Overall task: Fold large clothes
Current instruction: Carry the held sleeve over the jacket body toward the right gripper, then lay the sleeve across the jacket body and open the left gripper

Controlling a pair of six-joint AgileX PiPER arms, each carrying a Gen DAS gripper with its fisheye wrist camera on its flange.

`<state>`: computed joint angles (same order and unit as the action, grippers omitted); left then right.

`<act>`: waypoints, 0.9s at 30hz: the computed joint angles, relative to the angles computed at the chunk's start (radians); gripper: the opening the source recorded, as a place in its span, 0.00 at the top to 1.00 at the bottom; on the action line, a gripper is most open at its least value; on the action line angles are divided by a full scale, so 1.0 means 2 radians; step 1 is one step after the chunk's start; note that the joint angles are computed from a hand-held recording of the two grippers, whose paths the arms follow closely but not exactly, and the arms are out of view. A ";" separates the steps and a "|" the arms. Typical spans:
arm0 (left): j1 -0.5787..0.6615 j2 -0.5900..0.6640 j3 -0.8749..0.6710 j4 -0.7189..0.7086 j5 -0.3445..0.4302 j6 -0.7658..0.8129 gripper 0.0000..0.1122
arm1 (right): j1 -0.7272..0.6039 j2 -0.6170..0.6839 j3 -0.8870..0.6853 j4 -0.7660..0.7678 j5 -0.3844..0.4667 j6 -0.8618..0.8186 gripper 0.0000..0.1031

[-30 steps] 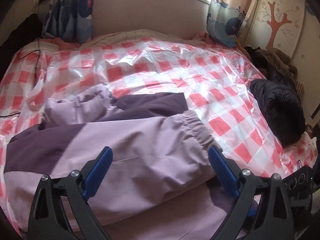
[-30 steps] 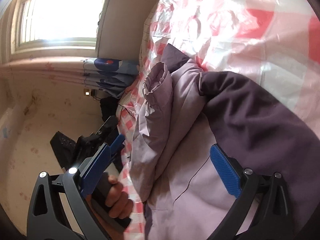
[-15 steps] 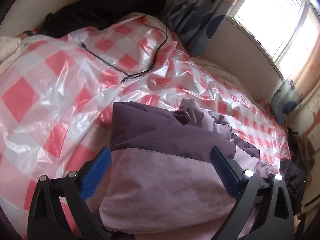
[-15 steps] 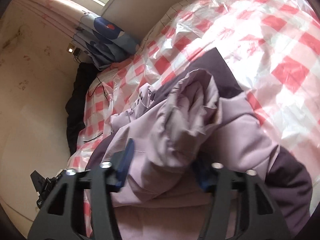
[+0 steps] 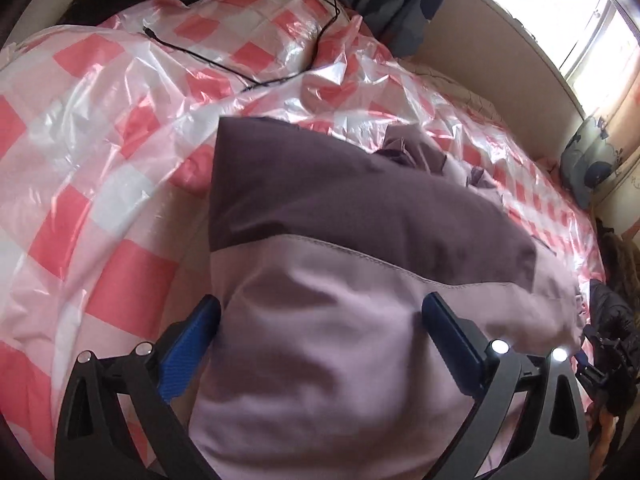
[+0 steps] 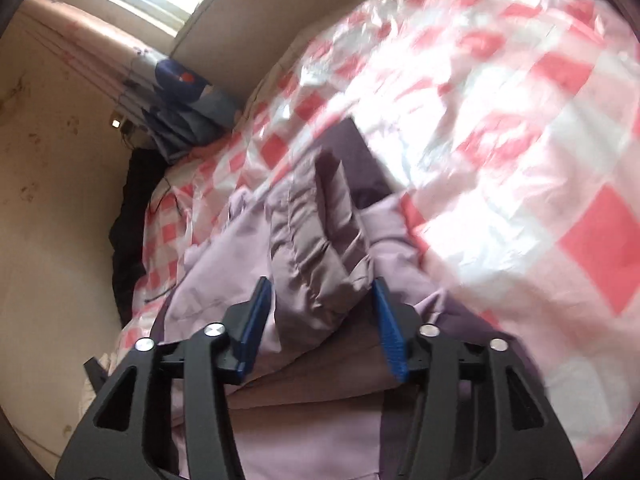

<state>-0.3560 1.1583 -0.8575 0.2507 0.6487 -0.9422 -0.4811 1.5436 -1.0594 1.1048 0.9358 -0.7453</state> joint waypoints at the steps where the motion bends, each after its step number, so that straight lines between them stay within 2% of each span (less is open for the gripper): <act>1: -0.016 -0.014 -0.005 0.040 0.010 -0.035 0.14 | -0.003 -0.029 0.007 0.005 -0.023 -0.017 0.42; 3: -0.052 -0.027 -0.025 0.119 0.035 -0.089 0.14 | 0.017 -0.072 0.004 0.016 -0.061 -0.046 0.25; 5: -0.067 -0.021 -0.043 0.159 0.039 -0.110 0.14 | 0.082 -0.067 -0.039 -0.030 -0.081 -0.032 0.18; 8: -0.036 0.018 -0.054 0.119 0.003 -0.075 0.14 | 0.203 0.002 -0.124 -0.180 -0.112 0.044 0.17; 10: -0.015 0.046 -0.044 0.080 -0.016 -0.052 0.14 | 0.235 0.068 -0.147 -0.266 -0.120 0.096 0.17; 11: -0.006 0.068 -0.037 0.078 -0.030 -0.051 0.14 | 0.232 0.100 -0.148 -0.283 -0.119 0.106 0.17; 12: -0.002 0.071 -0.013 0.090 -0.064 -0.057 0.13 | 0.222 0.118 -0.146 -0.280 -0.114 0.097 0.17; 13: -0.002 0.066 0.009 0.115 -0.092 -0.080 0.13 | 0.214 0.119 -0.132 -0.257 -0.126 0.069 0.17; 14: -0.001 0.066 0.018 0.123 -0.100 -0.092 0.13 | 0.209 0.112 -0.120 -0.249 -0.126 0.057 0.18; 17: -0.005 0.046 0.001 0.092 -0.054 -0.071 0.14 | 0.213 0.074 -0.115 -0.266 -0.111 0.073 0.18; 19: -0.017 0.013 0.015 0.125 -0.059 -0.099 0.14 | 0.204 0.022 -0.094 -0.235 -0.116 0.028 0.18; 20: -0.027 0.006 0.018 0.151 -0.050 -0.117 0.14 | 0.206 0.006 -0.082 -0.246 -0.136 0.026 0.16; 21: -0.031 0.007 0.017 0.158 -0.038 -0.115 0.14 | 0.207 0.006 -0.090 -0.272 -0.135 0.043 0.12; 22: -0.024 0.019 0.018 0.144 -0.037 -0.095 0.14 | 0.209 0.026 -0.099 -0.312 -0.130 0.075 0.12; 23: -0.005 0.037 0.024 0.110 -0.056 -0.060 0.13 | 0.204 0.063 -0.115 -0.332 -0.110 0.087 0.10; 24: 0.016 0.048 0.044 0.060 -0.095 -0.029 0.13 | 0.193 0.088 -0.134 -0.331 -0.081 0.088 0.07; 25: 0.036 0.043 0.057 0.010 -0.114 -0.001 0.13 | 0.178 0.094 -0.138 -0.311 -0.069 0.082 0.07; 26: 0.048 0.035 0.059 -0.028 -0.113 0.030 0.13 | 0.161 0.090 -0.136 -0.287 -0.055 0.071 0.07; 27: 0.051 0.023 0.053 -0.046 -0.093 0.045 0.13 | 0.148 0.079 -0.133 -0.273 -0.043 0.068 0.07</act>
